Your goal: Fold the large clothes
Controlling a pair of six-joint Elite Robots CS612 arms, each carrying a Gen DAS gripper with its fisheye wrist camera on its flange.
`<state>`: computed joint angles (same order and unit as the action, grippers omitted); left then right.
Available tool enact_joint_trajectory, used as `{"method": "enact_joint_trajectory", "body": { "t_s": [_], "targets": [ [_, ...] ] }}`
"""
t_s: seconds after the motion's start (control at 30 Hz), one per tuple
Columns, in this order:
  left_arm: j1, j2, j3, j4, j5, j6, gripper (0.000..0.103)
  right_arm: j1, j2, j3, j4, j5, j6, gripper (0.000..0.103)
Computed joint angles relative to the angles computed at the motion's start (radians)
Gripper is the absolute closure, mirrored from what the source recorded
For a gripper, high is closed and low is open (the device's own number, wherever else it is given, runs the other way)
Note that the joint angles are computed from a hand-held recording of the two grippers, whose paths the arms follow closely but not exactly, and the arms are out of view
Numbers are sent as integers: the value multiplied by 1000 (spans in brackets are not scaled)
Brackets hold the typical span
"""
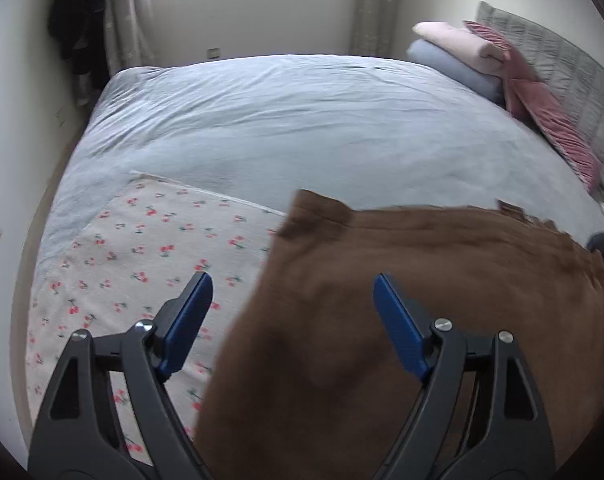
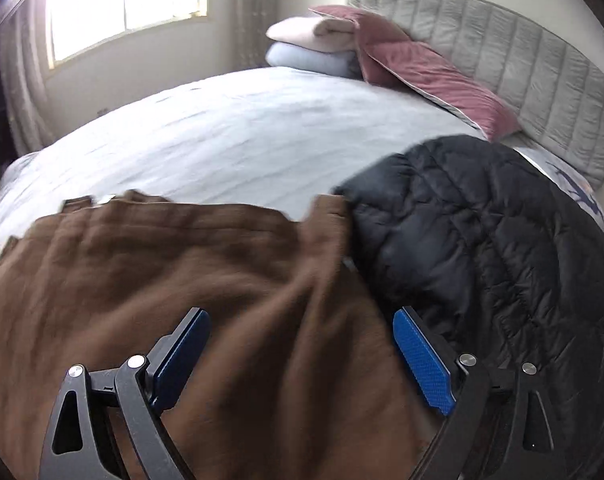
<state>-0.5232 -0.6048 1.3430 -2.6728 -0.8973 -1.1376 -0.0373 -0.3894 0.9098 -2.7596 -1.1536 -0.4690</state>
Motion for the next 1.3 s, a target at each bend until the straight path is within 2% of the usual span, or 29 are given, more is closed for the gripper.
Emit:
{"method": "enact_joint_trajectory", "body": {
  "t_s": [0.07, 0.13, 0.23, 0.3, 0.33, 0.37, 0.4, 0.43, 0.47, 0.5, 0.53, 0.6, 0.67, 0.77, 0.83, 0.93, 1.1, 1.2, 1.3],
  "targets": [
    [-13, 19, -11, -107, -80, 77, 15, 3, -49, 94, 6, 87, -56, 9],
    [-19, 38, -28, -118, -149, 99, 13, 7, -79, 156, 30, 115, -104, 9],
    [-15, 36, 17, -96, -218, 21, 13, 5, -79, 179, 42, 40, -127, 9],
    [-19, 17, 101, -196, -180, 24, 13, -9, -73, 192, 15, -64, -119, 9],
    [-23, 3, 135, -213, -162, 28, 17, -25, -66, 192, 4, -92, -103, 9],
    [-27, -13, 154, -189, -155, 23, 18, -47, -59, 185, 10, -77, -75, 9],
    [-33, -31, 166, -122, -130, 8, 18, -67, -57, 182, 23, -75, -41, 10],
    [-38, -43, 173, -25, -95, -22, 16, -87, -56, 181, 40, -103, -1, 10],
    [-39, -57, 188, 30, -95, -61, 15, -102, -61, 182, 66, -88, 33, 9],
    [-38, -76, 208, 43, -119, -111, 14, -125, -71, 192, 94, -31, 64, 9],
    [-38, -95, 238, 14, -144, -157, 14, -142, -84, 211, 102, 16, 94, 9],
    [-51, -124, 301, -89, -151, -213, 15, -158, -130, 286, 46, 41, 99, 9],
    [-77, -150, 333, -117, -124, -227, 15, -161, -174, 365, -27, 38, 61, 8],
    [-121, -185, 342, -59, -85, -240, 13, -164, -245, 476, -102, 52, 8, 7],
    [-152, -203, 347, -26, -63, -269, 6, -166, -288, 559, -162, 50, -19, 7],
    [-195, -217, 345, -3, -56, -290, 3, -169, -342, 652, -206, 81, -60, 7],
    [-242, -204, 290, 101, -93, -284, 3, -155, -378, 743, -263, 87, -78, 7],
    [-253, -195, 243, 192, -147, -272, 3, -144, -398, 788, -302, 53, -96, 7],
    [-278, -183, 207, 260, -86, -302, 1, -134, -407, 824, -356, 25, -71, 7]
  ]
}}
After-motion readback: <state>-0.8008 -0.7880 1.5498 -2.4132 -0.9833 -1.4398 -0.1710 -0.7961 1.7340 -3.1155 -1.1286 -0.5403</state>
